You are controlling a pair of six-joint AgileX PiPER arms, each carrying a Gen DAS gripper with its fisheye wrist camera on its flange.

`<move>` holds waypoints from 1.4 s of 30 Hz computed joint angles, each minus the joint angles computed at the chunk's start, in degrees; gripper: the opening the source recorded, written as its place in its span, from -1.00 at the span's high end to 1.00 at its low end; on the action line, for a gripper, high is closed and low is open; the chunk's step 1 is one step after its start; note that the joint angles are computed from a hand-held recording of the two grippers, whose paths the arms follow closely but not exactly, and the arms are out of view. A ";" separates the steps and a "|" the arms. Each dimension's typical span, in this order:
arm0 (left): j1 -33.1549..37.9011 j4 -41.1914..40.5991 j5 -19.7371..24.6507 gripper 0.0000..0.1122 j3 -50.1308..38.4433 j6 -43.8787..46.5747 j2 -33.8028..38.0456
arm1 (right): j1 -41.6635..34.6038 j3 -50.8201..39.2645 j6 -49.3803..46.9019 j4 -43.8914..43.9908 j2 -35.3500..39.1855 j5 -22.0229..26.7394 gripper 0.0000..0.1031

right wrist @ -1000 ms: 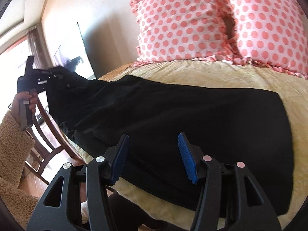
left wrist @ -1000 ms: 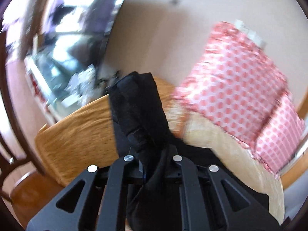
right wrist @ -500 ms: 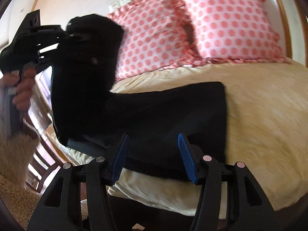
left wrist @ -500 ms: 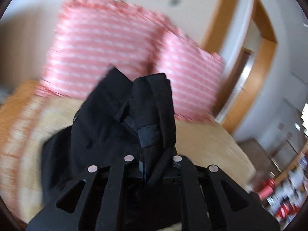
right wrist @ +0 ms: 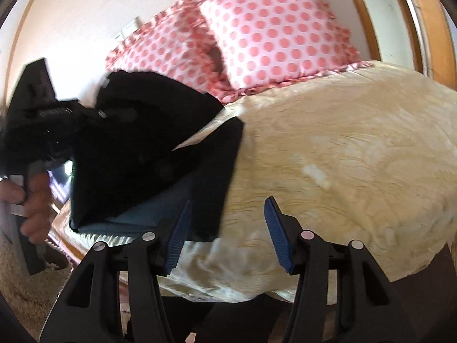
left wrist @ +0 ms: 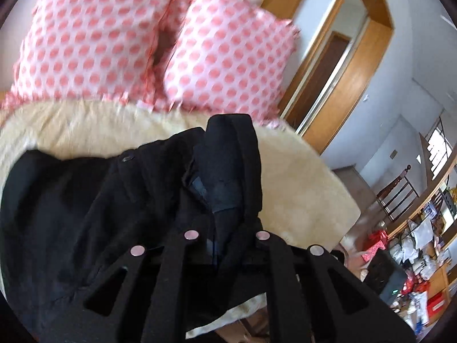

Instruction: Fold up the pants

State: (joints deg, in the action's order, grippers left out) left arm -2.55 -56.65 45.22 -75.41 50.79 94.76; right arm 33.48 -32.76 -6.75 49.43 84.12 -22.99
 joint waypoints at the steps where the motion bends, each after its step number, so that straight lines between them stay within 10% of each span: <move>1: -0.90 -0.25 -0.48 0.86 1.52 0.96 -1.40 | -0.10 0.49 0.42 0.18 -0.13 -0.28 -0.07; 13: -5.16 -0.53 -3.95 0.74 9.66 8.56 1.39 | 2.94 1.40 -17.59 21.78 -2.13 -5.44 -0.07; 16: -4.63 -1.42 -1.83 0.36 9.99 11.22 0.60 | 3.21 0.33 -24.82 27.45 -4.05 -7.22 -0.07; 18: -2.82 -3.57 2.08 -0.43 10.76 14.48 -0.91 | 2.63 -1.17 -29.16 29.61 -5.38 -7.41 -0.07; 23: 2.68 -6.44 3.07 -0.75 15.59 22.46 -9.02 | 2.42 -8.23 -39.64 31.82 -5.17 -7.06 -0.07; 32: 8.14 -5.40 -22.04 -0.79 21.79 24.27 -11.85 | 5.11 -19.91 -44.90 28.57 4.31 -0.49 -0.18; 42: 12.75 -18.23 -28.62 -0.79 26.17 38.09 -9.56 | 8.15 -25.79 -56.36 37.64 11.51 -1.55 -0.18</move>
State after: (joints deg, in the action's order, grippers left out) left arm 10.20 -74.88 16.60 -49.24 88.88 85.20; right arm 41.63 -58.55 -63.11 87.06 95.63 -24.55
